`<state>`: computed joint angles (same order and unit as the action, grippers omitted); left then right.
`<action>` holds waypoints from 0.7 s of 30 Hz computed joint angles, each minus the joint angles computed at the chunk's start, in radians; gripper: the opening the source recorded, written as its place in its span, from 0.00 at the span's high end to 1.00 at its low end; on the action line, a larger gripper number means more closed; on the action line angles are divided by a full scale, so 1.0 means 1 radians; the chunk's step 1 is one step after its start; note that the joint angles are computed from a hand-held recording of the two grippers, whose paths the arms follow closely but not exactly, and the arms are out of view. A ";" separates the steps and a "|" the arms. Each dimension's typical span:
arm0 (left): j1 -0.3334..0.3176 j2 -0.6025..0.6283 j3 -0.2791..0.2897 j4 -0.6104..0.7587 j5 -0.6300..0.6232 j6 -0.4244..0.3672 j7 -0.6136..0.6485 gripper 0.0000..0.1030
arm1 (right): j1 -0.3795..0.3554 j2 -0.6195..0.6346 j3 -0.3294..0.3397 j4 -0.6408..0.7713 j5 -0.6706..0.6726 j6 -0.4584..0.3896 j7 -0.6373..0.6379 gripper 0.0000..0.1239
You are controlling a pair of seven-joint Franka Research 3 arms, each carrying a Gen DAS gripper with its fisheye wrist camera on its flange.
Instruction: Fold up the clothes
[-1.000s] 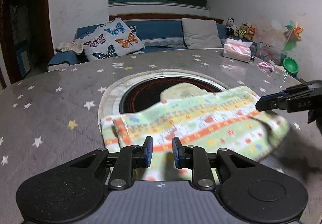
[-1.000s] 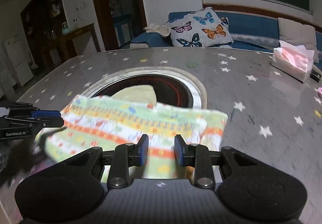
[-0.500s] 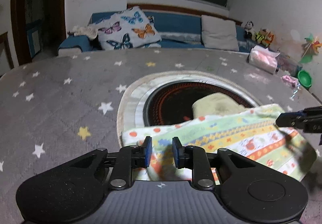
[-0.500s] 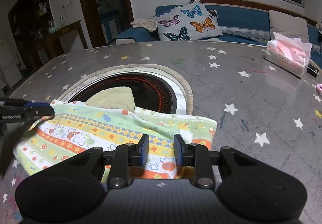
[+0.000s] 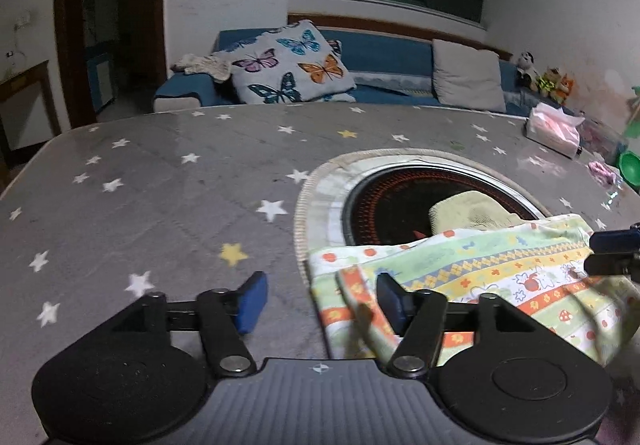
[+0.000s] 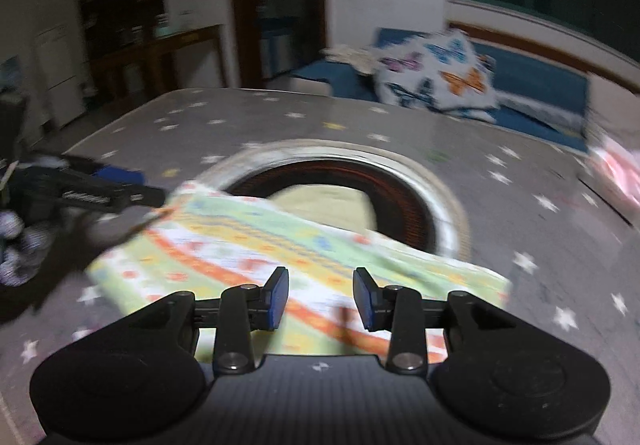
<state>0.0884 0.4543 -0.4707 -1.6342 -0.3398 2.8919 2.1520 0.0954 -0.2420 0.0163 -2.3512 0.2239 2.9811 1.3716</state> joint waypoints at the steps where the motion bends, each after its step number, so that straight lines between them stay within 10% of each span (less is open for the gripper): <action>1: 0.004 -0.010 0.001 -0.013 -0.004 0.007 -0.004 0.27 | 0.033 0.001 -0.012 0.007 0.023 -0.004 -0.038 0.71; 9: 0.042 -0.069 0.000 -0.074 -0.073 0.025 -0.042 0.04 | 0.133 0.089 0.018 0.084 0.065 -0.006 -0.200 0.72; 21: 0.027 -0.088 0.035 -0.071 -0.183 -0.037 -0.028 0.00 | 0.132 0.151 0.057 0.118 -0.147 0.012 -0.088 0.73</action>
